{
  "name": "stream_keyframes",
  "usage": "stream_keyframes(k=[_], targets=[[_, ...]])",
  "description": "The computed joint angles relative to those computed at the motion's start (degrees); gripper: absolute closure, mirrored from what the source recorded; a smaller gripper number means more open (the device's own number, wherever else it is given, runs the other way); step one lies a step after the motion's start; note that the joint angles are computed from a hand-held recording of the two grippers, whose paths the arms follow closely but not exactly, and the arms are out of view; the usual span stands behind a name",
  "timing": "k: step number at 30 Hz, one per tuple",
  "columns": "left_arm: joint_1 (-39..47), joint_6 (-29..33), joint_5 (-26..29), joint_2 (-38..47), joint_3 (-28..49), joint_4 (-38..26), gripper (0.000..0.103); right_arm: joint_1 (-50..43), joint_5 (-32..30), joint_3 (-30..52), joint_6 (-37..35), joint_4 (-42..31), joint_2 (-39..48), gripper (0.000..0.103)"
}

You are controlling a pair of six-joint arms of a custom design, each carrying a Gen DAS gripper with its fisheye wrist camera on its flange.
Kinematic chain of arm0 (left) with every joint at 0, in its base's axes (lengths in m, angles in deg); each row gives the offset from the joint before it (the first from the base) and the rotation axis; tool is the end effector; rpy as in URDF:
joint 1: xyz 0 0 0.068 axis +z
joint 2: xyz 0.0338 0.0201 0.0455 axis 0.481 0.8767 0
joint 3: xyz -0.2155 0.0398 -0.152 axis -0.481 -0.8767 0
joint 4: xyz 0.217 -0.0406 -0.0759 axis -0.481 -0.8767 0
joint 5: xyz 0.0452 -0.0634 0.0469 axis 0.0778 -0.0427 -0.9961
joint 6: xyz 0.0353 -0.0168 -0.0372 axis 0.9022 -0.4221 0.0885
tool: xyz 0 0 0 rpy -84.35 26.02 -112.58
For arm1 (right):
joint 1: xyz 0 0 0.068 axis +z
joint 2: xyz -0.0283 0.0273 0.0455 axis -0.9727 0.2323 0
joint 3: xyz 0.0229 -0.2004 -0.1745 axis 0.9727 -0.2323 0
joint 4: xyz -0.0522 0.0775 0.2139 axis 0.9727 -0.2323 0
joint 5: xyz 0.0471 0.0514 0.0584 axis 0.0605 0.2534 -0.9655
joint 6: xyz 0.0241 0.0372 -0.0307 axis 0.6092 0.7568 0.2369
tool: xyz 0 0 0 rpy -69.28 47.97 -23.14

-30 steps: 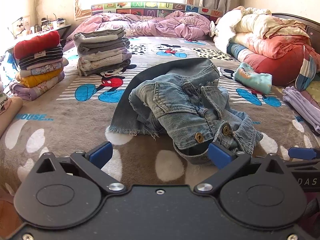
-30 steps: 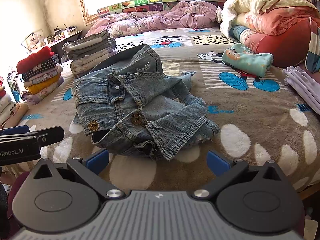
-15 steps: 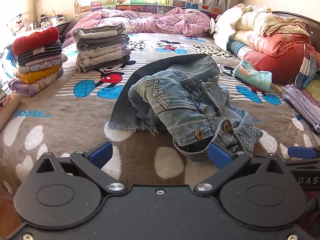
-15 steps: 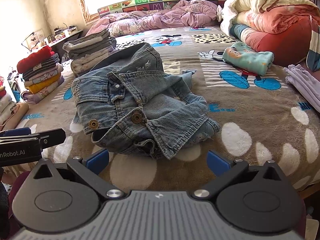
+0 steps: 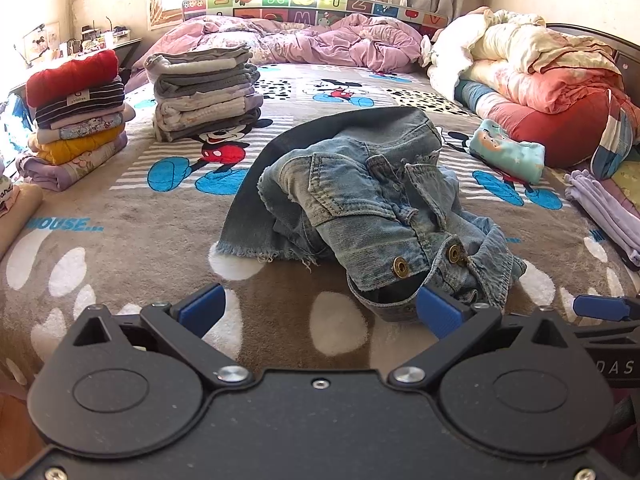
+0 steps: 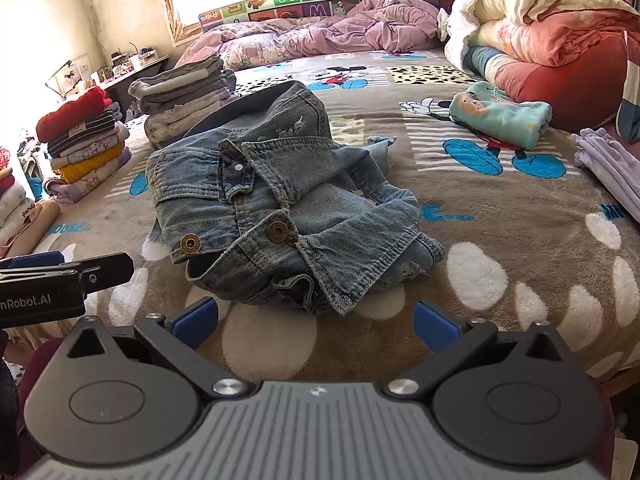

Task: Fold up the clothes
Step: 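Approach the crumpled denim jacket with both grippers open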

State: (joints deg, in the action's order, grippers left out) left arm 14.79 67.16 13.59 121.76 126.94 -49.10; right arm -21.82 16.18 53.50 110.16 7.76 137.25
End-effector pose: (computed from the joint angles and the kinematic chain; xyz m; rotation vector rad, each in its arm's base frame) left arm 0.2906 -0.0786 0.2453 0.4363 2.2100 -0.2917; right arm 0.1976 0.2392 0.2425 0.3963 2.2599 0.0741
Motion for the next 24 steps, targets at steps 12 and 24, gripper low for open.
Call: stream_keyframes(k=[12, 24], targets=[[0.53, -0.02, 0.77, 0.26, 0.45, -0.29, 0.0, 0.1, -0.29, 1.38, -0.76, -0.71, 0.8, 0.0], [1.07, 0.08, 1.33, 0.11, 0.13, -0.13, 0.0, -0.12, -0.95, 1.63, -1.73, -0.03, 1.06, 0.0]])
